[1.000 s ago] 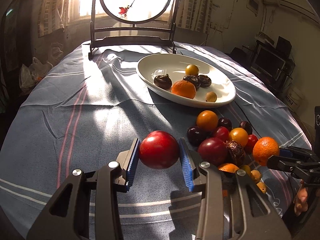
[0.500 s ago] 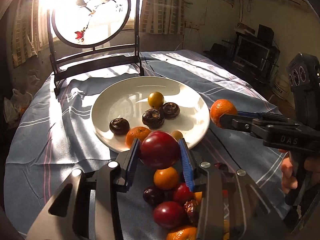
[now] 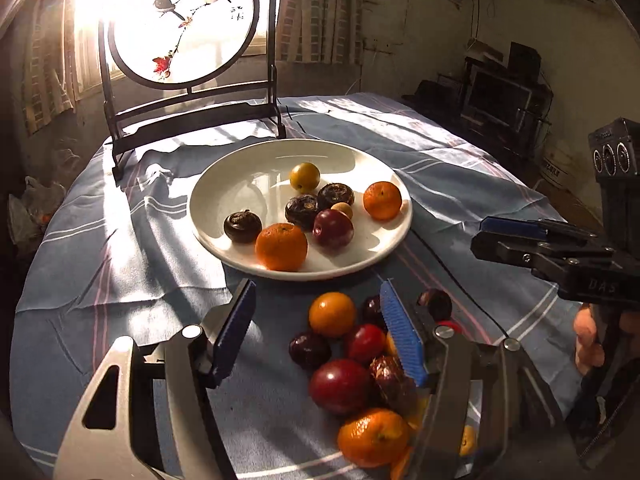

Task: Organize fruits
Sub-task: 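Set the red plum and tangerine on the white plate, opening both tools, then grasp a yellow-green fruit with the right tool while the left tool grasps an orange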

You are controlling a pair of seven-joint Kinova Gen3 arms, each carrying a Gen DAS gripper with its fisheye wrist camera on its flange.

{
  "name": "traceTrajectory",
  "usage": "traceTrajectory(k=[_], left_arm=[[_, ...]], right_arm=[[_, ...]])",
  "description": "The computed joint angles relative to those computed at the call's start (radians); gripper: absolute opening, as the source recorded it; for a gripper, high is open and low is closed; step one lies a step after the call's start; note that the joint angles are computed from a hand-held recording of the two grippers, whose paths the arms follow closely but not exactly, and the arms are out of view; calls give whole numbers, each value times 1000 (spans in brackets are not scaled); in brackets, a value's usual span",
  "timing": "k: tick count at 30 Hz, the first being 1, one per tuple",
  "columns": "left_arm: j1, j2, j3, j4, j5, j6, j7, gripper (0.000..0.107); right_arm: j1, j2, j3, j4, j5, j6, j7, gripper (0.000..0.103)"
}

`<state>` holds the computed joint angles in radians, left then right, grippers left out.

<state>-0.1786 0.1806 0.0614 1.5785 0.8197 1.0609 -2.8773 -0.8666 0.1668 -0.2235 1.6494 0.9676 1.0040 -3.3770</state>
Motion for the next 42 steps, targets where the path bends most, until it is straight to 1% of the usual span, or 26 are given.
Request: traceTrajectory(k=[3,5,9,12,13,18,20,22,24,27,32,35,37,39,40,41,42], left_arm=[[-60,-45,-36,77,25,67,-101,63],[-86,-71,-66,124,29,96,-150,63],[-121,-110,-117,198,25,137,-226,63],[-128,-140,-141,248,20,135,-284,63],[-127,-146,-146,259,18,132,-294,63],[-113,-153,-155,275,4,125,-294,63],[-108,-155,-155,278,2,126,-296,63],[-102,-156,-154,279,-1,124,-292,63],[-94,-155,-150,279,-8,118,-283,63],[-81,-157,-144,284,-17,105,-274,63],[-58,-164,-134,293,-22,91,-251,63],[-32,-164,-120,300,-34,68,-223,63],[-17,-162,-113,306,-30,50,-207,63],[-5,-157,-108,307,-26,37,-177,53],[-2,-150,-106,301,-30,38,-155,43],[0,-141,-106,293,-35,49,-138,40],[-3,-141,-107,294,-30,53,-136,40]], right_arm=[[-50,-7,-35,36,-6,16,-62,51],[-77,-8,-57,56,-9,-8,-87,51],[-132,32,-73,23,-29,-3,-45,51],[-160,66,-60,-14,-42,-11,9,50],[-170,81,-51,-33,-49,1,28,47],[-180,112,-7,-69,-90,-24,69,44],[-175,119,8,-71,-107,-46,75,39],[-172,115,12,-52,-86,-83,55,36],[-193,120,32,-60,-88,-68,64,28],[-193,104,32,-36,-81,-84,30,28],[-250,75,15,-1,8,14,-105,28],[-261,57,-12,20,41,65,-172,28],[-259,47,-30,34,50,81,-200,28],[-253,43,-44,41,52,88,-213,28],[-249,42,-49,44,53,87,-217,28],[-247,42,-54,47,54,87,-222,28],[-246,41,-57,51,57,86,-226,28]])
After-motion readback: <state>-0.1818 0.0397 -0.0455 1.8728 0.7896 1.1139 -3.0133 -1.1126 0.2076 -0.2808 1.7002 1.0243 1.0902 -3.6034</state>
